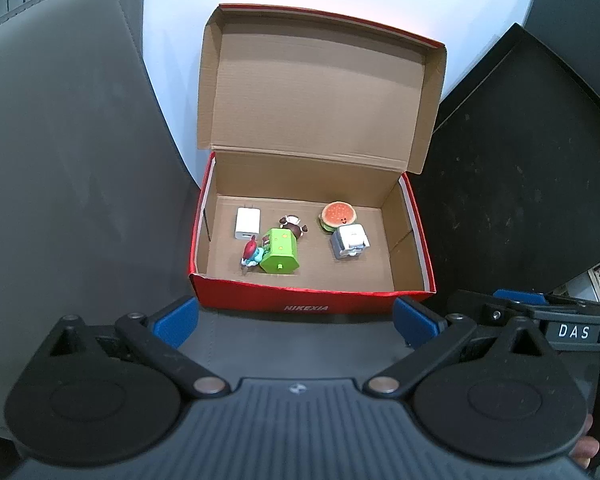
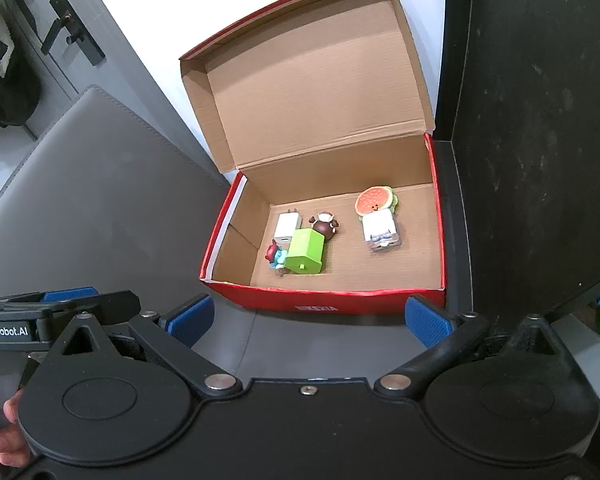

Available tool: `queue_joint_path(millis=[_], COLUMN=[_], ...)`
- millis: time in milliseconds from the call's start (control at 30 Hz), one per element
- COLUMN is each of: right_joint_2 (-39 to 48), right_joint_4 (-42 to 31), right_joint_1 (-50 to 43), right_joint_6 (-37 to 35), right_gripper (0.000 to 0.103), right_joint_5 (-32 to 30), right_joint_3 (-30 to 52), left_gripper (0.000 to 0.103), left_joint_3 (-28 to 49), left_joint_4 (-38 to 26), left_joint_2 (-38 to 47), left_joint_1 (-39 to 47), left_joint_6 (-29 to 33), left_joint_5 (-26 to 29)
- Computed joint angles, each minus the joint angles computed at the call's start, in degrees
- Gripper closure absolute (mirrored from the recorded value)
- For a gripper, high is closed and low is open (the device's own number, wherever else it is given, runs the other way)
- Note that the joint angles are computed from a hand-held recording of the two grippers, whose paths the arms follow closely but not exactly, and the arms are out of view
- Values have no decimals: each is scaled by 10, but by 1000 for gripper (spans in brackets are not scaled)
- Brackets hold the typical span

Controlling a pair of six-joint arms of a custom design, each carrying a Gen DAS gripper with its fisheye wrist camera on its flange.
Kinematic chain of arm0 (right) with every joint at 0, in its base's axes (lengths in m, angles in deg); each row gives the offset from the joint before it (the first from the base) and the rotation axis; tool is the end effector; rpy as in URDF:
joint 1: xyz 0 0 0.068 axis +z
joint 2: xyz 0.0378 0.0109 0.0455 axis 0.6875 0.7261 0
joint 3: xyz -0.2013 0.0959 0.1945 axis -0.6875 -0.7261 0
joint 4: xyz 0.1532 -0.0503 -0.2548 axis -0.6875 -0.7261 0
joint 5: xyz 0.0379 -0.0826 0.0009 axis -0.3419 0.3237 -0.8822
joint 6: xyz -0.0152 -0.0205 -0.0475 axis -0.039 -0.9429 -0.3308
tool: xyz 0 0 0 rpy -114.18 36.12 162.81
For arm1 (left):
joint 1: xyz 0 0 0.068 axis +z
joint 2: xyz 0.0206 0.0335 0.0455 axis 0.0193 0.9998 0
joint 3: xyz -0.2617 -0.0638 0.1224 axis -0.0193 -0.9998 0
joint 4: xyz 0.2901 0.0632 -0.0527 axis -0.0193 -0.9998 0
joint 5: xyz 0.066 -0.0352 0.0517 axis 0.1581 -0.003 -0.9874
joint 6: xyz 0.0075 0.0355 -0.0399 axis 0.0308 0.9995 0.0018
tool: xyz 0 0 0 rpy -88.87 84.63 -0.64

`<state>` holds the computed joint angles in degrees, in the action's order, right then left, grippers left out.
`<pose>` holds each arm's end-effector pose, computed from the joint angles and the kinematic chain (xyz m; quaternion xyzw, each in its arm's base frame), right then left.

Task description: Organize objects

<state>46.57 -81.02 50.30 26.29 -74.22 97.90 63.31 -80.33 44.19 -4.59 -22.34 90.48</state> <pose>0.3569 0.0603 0.2670 -0.1590 0.9193 0.2455 0.2632 0.2746 -0.0282 0.3411 -0.1031 0.9402 -0.0776 0.3153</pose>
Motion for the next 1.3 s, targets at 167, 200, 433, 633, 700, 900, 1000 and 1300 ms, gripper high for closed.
queue_joint_path(millis=[167, 200, 433, 633, 700, 900, 1000, 1300], right_joint_2=[-1, 0, 1, 1, 2, 2, 1, 3], right_joint_4=[-1, -1, -2, -1, -1, 0, 2, 0], right_joint_1=[1, 1, 1, 3, 4, 5, 6, 6], right_joint_6=[0, 0, 0, 1, 2, 3, 4, 3], right_gripper=[0, 0, 0, 0, 0, 0, 0, 0], right_joint_5=[1, 2, 3, 6, 8, 9, 10, 15], right_joint_3=[0, 0, 2, 2, 3, 3, 2, 3], left_gripper=[0, 0, 0, 0, 0, 0, 0, 0], left_joint_3=[2, 2, 2, 2, 1, 2, 2, 0], left_joint_4=[-3, -4, -7, -7, -7, -5, -6, -6], left_joint_2=[1, 2, 1, 4, 3, 9, 11, 8], left_joint_1=[1, 1, 4, 9, 9, 6, 3, 4], left_joint_6=[-1, -1, 1, 2, 3, 3, -1, -1], left_joint_5=[-1, -1, 0, 8, 6, 1, -3, -5])
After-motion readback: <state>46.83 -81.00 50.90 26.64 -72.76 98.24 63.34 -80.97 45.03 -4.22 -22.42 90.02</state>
